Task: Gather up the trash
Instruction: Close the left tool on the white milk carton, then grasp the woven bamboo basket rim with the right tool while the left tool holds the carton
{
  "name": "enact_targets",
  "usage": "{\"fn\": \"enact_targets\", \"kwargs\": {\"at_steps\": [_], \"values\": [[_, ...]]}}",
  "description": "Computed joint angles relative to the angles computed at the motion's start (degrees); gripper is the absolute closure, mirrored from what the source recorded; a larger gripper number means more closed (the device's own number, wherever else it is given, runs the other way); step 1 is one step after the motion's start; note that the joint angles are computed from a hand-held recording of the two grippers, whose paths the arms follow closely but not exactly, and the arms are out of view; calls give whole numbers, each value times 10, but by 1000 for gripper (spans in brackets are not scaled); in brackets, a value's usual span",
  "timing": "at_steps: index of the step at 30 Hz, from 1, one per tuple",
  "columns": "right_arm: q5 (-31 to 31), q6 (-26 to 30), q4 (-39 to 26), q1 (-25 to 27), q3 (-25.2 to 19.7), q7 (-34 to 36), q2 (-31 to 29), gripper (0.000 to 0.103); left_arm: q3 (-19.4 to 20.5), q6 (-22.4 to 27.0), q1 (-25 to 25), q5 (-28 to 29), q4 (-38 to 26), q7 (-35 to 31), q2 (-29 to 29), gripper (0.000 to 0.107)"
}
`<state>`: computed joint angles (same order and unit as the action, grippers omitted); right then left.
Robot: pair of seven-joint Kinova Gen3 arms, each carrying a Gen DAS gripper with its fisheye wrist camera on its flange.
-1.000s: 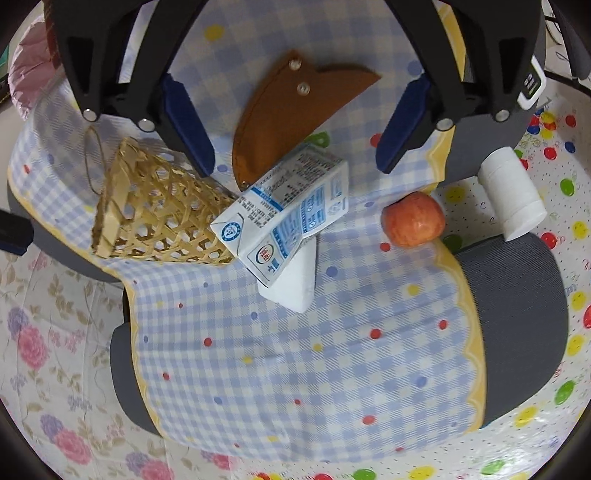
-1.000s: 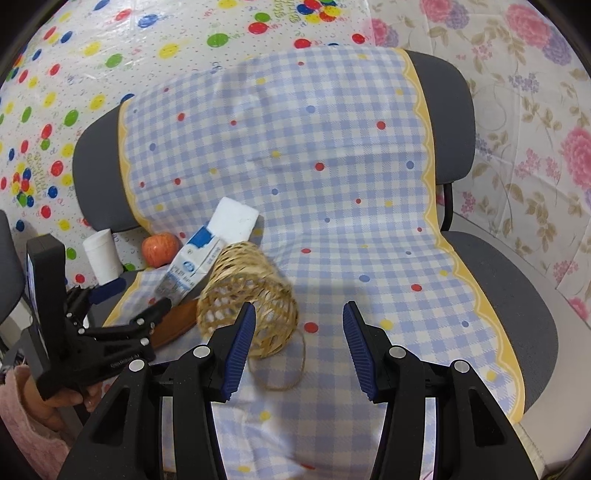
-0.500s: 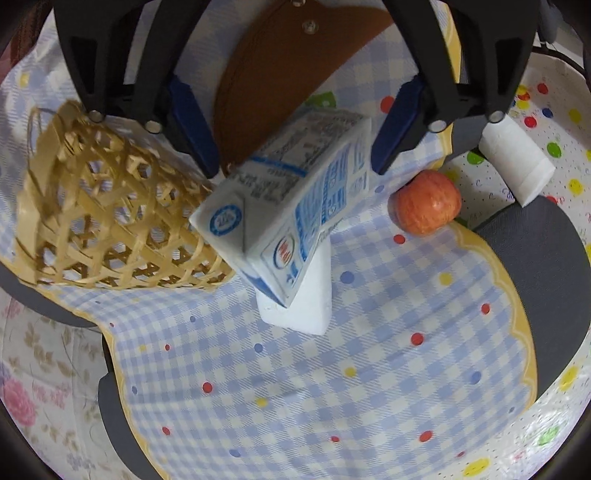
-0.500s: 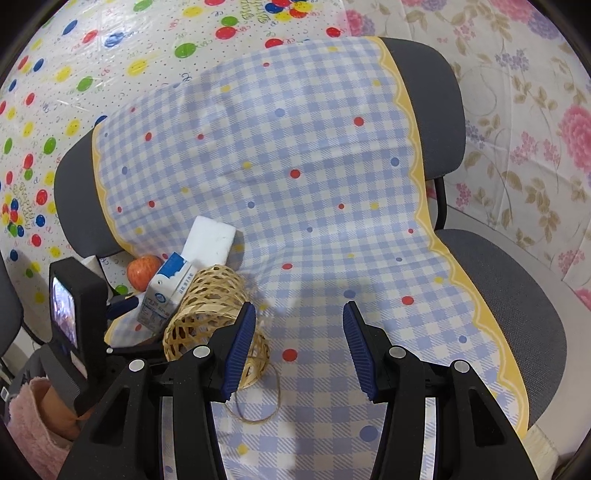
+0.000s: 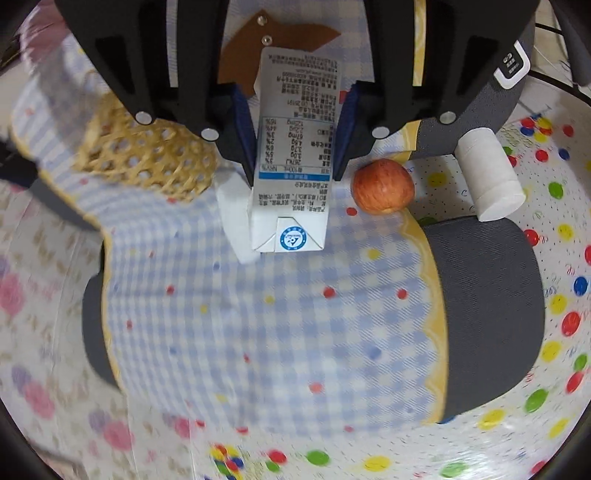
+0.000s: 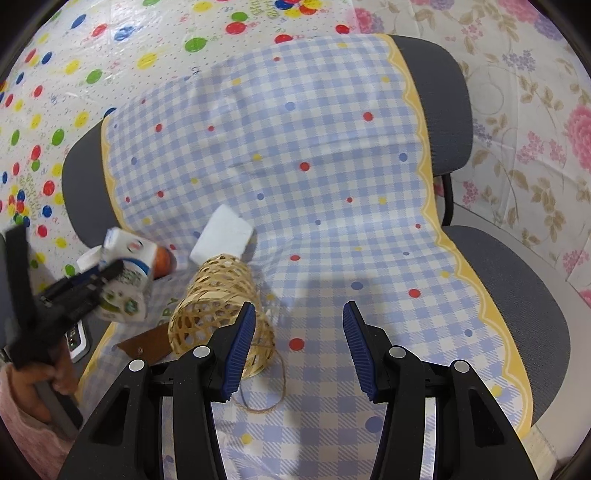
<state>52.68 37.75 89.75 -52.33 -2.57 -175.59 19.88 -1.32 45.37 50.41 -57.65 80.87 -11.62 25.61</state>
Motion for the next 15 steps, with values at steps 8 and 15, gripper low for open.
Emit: {"fn": "enact_targets", "kwargs": {"at_steps": [8, 15], "values": [[-41, -50, -11, 20, -8, 74, 18, 60, 17, -38, -3, -20, 52, 51, -43, 70], [-103, -36, -72, 20, 6, 197, 59, 60, 25, -39, -11, -21, 54, 53, -43, 70]]}}
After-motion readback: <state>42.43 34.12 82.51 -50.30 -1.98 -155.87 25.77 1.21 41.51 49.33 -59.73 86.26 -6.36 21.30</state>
